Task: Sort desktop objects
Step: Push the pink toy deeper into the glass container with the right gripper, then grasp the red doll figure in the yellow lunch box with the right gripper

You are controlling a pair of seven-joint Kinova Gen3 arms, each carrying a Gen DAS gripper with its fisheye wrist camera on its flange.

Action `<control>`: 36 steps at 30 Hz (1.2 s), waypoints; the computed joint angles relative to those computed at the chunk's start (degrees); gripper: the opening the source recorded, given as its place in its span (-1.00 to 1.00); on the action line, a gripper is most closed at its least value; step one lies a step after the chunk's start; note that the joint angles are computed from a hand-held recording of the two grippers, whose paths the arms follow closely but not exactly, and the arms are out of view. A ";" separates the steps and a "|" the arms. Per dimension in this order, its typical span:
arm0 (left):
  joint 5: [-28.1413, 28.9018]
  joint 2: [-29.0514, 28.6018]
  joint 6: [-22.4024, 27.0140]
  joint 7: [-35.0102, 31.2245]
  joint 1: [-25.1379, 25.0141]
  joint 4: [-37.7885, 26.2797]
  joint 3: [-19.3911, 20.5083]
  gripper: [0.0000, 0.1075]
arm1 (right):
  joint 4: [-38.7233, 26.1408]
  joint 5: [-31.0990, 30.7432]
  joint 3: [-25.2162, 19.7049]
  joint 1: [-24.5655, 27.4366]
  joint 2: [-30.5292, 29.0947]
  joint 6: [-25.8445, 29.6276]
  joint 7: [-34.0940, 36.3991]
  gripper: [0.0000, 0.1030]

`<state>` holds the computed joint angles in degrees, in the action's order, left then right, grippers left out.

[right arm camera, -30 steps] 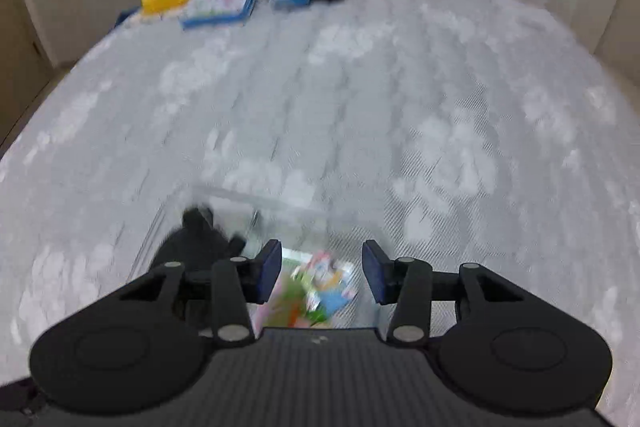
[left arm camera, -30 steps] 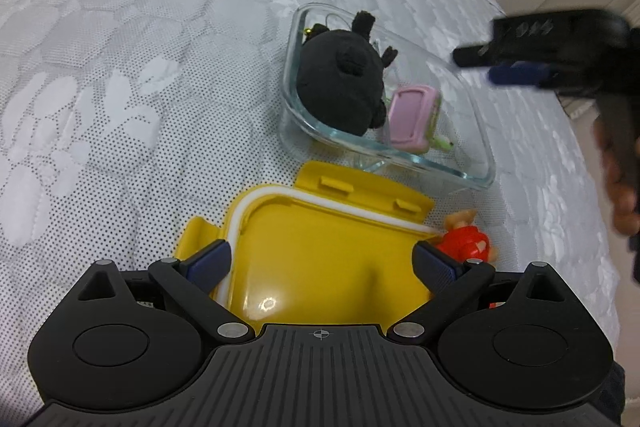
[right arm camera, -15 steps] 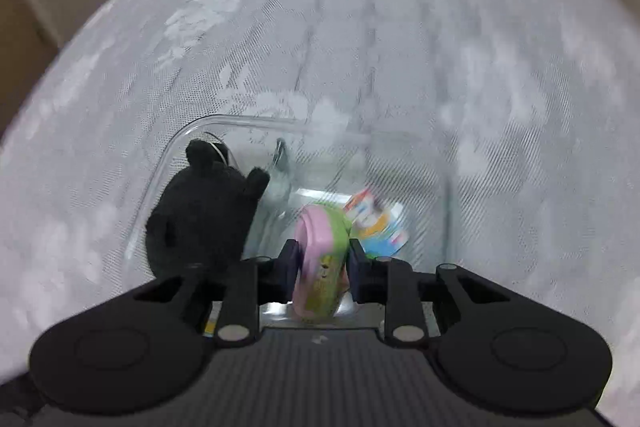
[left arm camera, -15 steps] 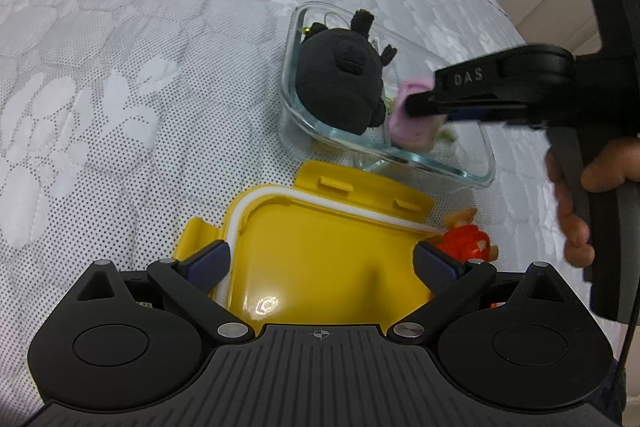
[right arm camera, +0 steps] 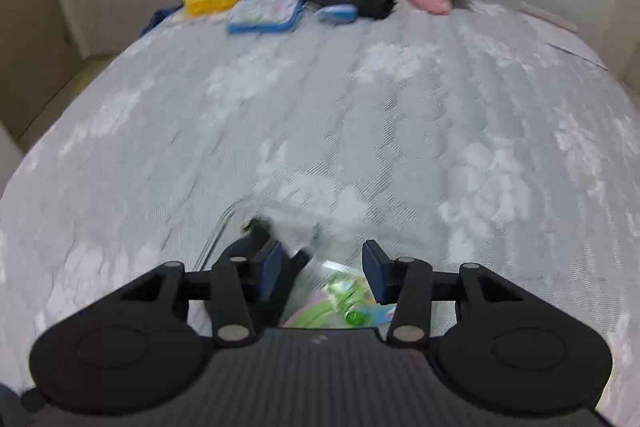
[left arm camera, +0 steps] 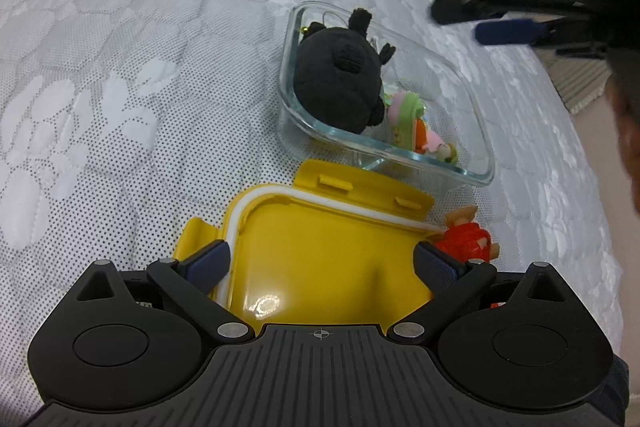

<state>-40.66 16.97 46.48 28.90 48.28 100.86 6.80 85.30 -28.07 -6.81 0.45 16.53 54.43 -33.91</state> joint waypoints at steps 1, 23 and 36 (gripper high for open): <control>0.04 -0.02 -0.05 0.00 -0.04 0.02 0.00 0.87 | -0.25 0.48 0.37 -0.28 0.04 -0.98 -0.29 -0.07; 0.52 0.67 0.93 -1.88 0.23 -1.02 -0.08 0.88 | 0.01 8.27 7.82 -8.34 5.50 2.64 -7.27 -0.21; -8.67 -1.51 -3.29 10.05 7.27 4.26 -6.57 0.88 | 21.02 -22.00 2.39 19.75 -7.65 -6.94 18.60 0.39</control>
<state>-49.33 15.47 43.19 38.95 55.55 105.12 0.23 106.32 -50.07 -4.42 20.20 8.87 47.49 -15.31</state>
